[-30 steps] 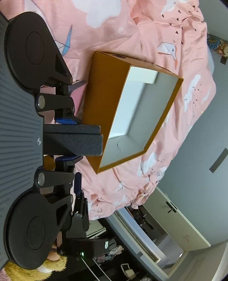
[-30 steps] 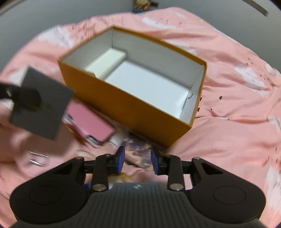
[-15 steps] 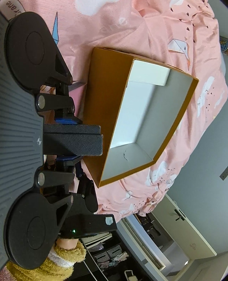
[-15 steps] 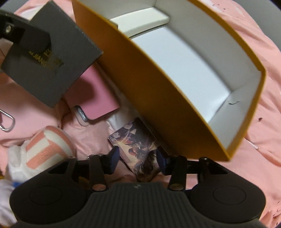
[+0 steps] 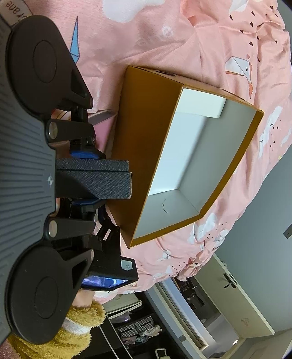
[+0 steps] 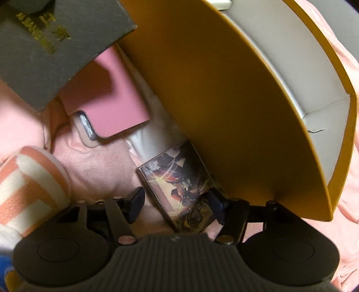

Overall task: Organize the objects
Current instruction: 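Lift the black box with the left tool while the right tool grasps the photo card, then lift the photo card with the right tool while the left tool holds the black box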

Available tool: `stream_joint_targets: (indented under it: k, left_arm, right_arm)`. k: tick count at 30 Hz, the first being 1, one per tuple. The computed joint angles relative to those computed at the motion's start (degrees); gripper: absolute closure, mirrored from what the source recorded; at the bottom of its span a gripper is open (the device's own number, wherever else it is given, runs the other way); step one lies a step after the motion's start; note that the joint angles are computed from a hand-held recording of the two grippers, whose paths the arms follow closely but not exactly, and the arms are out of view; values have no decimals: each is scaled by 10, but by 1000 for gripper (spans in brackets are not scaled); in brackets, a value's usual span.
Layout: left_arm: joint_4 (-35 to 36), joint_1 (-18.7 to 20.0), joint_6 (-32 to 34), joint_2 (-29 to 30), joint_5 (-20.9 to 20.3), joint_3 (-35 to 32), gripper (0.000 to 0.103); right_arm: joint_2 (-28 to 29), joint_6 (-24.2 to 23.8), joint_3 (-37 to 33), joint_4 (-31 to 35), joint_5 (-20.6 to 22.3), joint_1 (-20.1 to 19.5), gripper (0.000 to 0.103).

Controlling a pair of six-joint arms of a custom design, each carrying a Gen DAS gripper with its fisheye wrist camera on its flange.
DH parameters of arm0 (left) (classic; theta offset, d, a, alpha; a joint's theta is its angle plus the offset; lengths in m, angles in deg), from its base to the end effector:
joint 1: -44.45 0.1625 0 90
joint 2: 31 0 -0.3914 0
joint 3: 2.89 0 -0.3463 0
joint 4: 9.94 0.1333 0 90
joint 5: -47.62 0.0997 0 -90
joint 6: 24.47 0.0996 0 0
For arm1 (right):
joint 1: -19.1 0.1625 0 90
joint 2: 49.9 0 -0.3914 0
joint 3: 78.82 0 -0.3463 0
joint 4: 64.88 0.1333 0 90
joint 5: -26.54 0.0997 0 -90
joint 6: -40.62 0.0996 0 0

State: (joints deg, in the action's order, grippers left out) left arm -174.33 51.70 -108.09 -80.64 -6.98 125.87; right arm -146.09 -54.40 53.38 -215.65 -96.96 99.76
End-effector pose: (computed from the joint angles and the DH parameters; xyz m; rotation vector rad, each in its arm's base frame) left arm -0.3841 -0.2414 0.0315 0.0160 2.8555 -0.8908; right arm 0.0183 -0.3711 0.3144 1.5413 -1.8992 -0.2518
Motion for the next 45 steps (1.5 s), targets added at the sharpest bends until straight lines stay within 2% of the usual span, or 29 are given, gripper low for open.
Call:
stream_joint_targets:
  k: [3,6,9,10,15,18,19,27,31,35,38,39,41,45]
  left_arm:
    - [7,-3,-7,-3,1,1,65]
    - [22,-11,-15,-8,6,0,65]
    - [41,-20,-27,-18,11,1,65]
    - [48,-24,-31,-21,13,1,65]
    - [74,-36,-39,-33,22,0,65]
    - [94,-41,-43,-40,25,-3,65]
    - [98,-41,-43,-41,26,-5,65]
    - [122,-44,-16,-51,31,-25,65]
    - [141,-39,11,-66,37,-41,65]
    - [175,-26,52,-75,64,-72,65]
    - [180,-7,98,-68,82,-99,65]
    - [181,1,108,-63,85,-107,65]
    - [185,21,126,-51,90,-125,65]
    - [189,71,159,-22,83,-155,65]
  right_arm:
    - [3,-17,21,-53,8,-9,30]
    - [-3,-35,37,-88,22,-15,35]
    - [-25,-50,45,-81,36,-17,50]
    - [-36,-66,52,-88,48,-19,60]
    - [-76,-105,72,-99,79,-20,69]
    - [-112,-112,70,-69,106,-21,77]
    - [-124,-103,63,-49,111,-18,80]
    - [-196,-25,-6,114,150,14,80]
    - [-185,75,-75,206,166,52,80]
    - [-167,160,-145,287,216,63,80]
    - [-156,213,-151,278,255,71,80]
    - [-139,243,-166,275,259,88,80]
    - [-102,278,-180,247,275,86,80]
    - [-30,357,-195,197,280,84,80]
